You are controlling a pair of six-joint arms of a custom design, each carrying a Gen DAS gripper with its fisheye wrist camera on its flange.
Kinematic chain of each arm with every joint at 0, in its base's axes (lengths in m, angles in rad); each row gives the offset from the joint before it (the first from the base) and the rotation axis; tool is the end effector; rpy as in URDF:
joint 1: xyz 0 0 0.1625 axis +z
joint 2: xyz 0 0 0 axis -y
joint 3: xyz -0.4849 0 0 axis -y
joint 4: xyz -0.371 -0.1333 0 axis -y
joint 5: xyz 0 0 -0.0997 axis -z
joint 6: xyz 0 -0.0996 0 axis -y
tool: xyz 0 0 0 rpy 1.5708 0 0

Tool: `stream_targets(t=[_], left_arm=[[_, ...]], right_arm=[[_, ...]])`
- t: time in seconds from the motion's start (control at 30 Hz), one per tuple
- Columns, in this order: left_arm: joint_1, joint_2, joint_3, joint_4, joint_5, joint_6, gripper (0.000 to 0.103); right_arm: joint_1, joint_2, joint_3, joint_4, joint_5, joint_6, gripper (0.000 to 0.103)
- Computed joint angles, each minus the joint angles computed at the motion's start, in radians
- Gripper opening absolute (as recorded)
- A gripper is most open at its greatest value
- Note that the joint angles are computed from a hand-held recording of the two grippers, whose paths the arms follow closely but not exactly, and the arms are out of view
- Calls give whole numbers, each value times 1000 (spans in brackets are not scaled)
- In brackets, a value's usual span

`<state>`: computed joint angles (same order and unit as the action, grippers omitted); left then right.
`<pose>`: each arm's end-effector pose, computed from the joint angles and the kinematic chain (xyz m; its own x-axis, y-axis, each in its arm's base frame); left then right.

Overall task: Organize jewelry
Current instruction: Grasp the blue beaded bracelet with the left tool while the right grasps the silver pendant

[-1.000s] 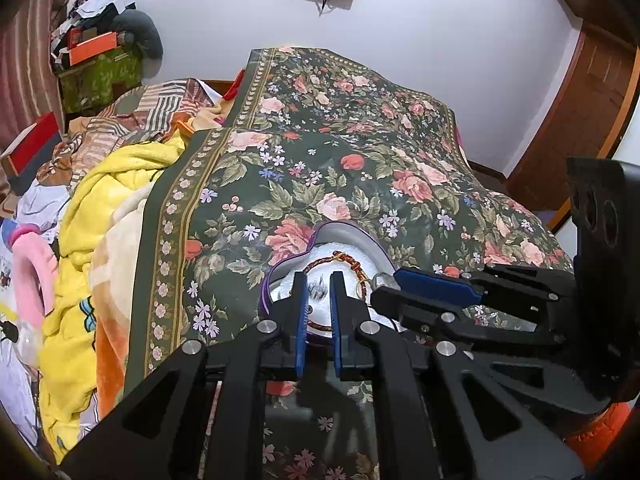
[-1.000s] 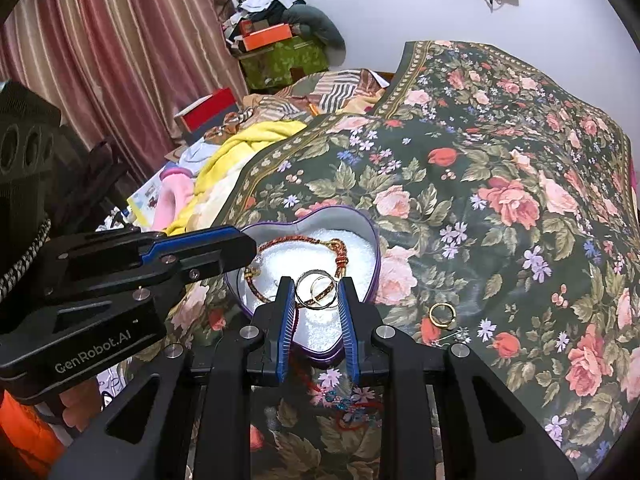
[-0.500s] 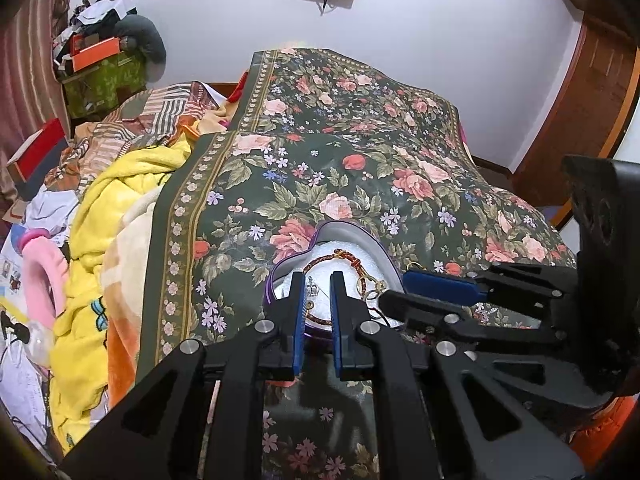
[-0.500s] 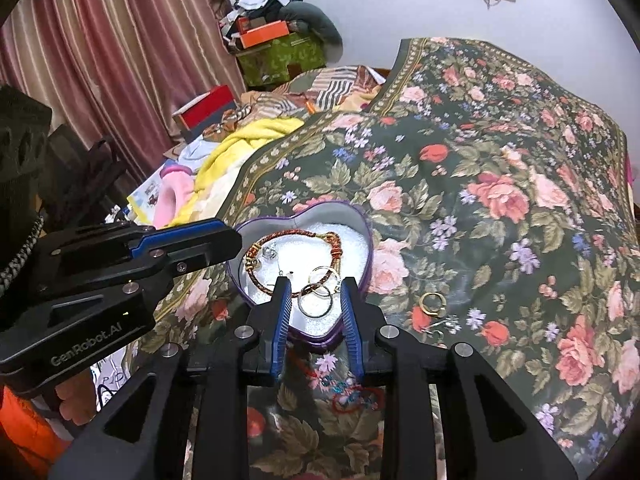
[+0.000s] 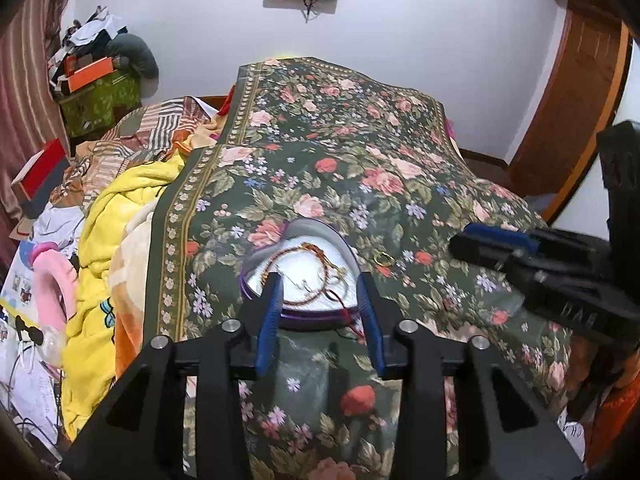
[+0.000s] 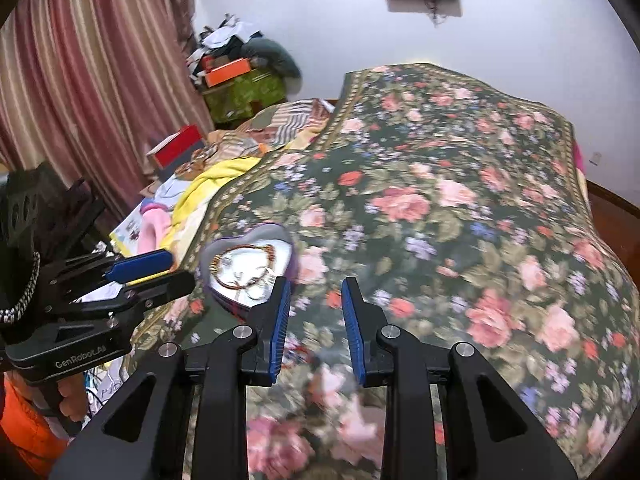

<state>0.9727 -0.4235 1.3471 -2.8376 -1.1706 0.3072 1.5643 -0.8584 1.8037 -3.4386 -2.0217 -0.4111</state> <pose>-0.3029 -0.7502 0.0130 -0.6355 0.6264 -0.4515 0.7579 0.6177 -0.2098 0.0856 -0.6664 0.2541 -0.8245 0.0825 0.5598 -0.3552 0.6946 -0.6256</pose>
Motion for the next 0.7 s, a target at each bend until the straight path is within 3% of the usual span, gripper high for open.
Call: stream_targets(t=[0.17,0.43,0.7], left_arm=[[-12,-6,36,21,11,1,42],[-21,10,48,85,7,-17,42],[-12,44,7,179,-8,-37,42]], right_arm=[[-17,-36,64,-71,-26,14,37],[-57,-69,125,-82,-68,58,37],[-90,-74,148,-33,-46,99,37]])
